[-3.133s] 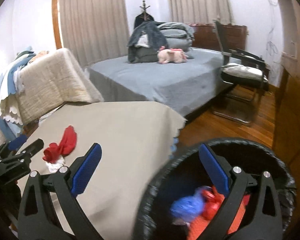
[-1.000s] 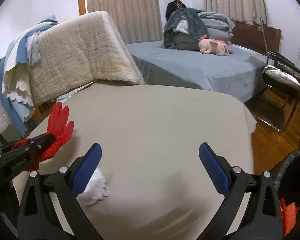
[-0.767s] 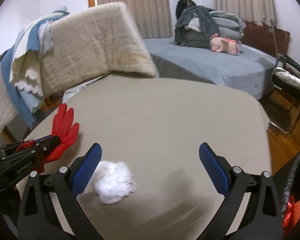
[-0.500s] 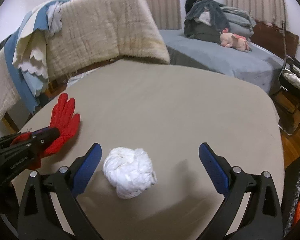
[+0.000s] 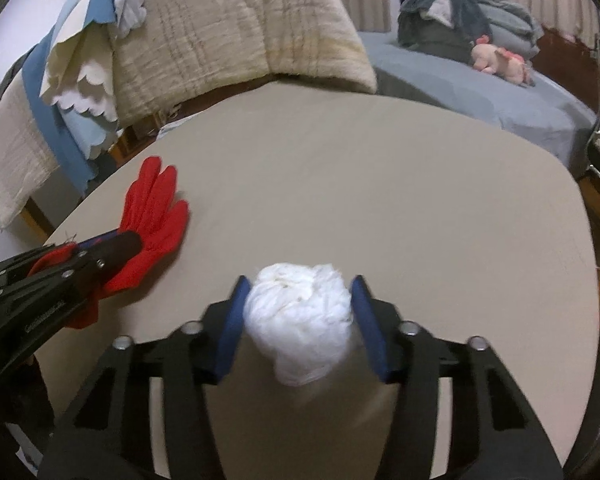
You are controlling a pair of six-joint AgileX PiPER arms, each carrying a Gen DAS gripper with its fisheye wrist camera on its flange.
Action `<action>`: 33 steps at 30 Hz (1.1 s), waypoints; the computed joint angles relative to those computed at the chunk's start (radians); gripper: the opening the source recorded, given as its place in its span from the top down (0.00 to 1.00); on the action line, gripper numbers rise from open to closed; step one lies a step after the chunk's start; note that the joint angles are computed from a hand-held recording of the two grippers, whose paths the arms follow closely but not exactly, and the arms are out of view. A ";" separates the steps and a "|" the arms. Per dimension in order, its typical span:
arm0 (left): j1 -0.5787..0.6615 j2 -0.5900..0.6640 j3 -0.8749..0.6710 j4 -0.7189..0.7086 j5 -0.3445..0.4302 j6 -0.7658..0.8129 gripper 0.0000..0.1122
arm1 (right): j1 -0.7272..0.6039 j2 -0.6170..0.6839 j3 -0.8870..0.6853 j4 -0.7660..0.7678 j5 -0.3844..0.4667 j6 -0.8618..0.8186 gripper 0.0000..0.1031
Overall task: Collect trash
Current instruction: 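Grasp the white tissue ball with the right gripper while the left gripper holds the glove, then carry the red glove and white tissue over the trash bin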
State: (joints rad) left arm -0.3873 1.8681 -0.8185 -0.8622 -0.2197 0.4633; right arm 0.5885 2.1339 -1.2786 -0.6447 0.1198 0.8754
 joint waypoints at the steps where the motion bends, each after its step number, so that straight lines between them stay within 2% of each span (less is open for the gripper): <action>1: -0.002 0.000 0.000 -0.004 0.000 0.001 0.90 | 0.004 -0.002 0.000 0.005 0.003 -0.007 0.59; 5: -0.012 -0.007 0.000 -0.031 0.000 0.025 0.90 | 0.003 -0.024 0.024 -0.084 -0.017 0.086 0.62; 15: -0.085 -0.068 -0.013 -0.292 -0.017 0.265 0.90 | -0.027 -0.156 0.135 -0.668 -0.018 0.668 0.62; 26: -0.203 -0.127 -0.086 -0.662 -0.062 0.614 0.90 | -0.076 -0.362 0.283 -0.867 -0.006 0.863 0.62; 33: -0.295 -0.164 -0.118 -0.816 -0.114 0.750 0.90 | -0.099 -0.497 0.364 -0.832 0.008 0.812 0.61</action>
State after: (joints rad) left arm -0.6818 1.7038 -0.9363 -1.6781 -0.3342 1.2137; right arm 0.4897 1.6366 -0.9151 -1.4766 0.1281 1.6873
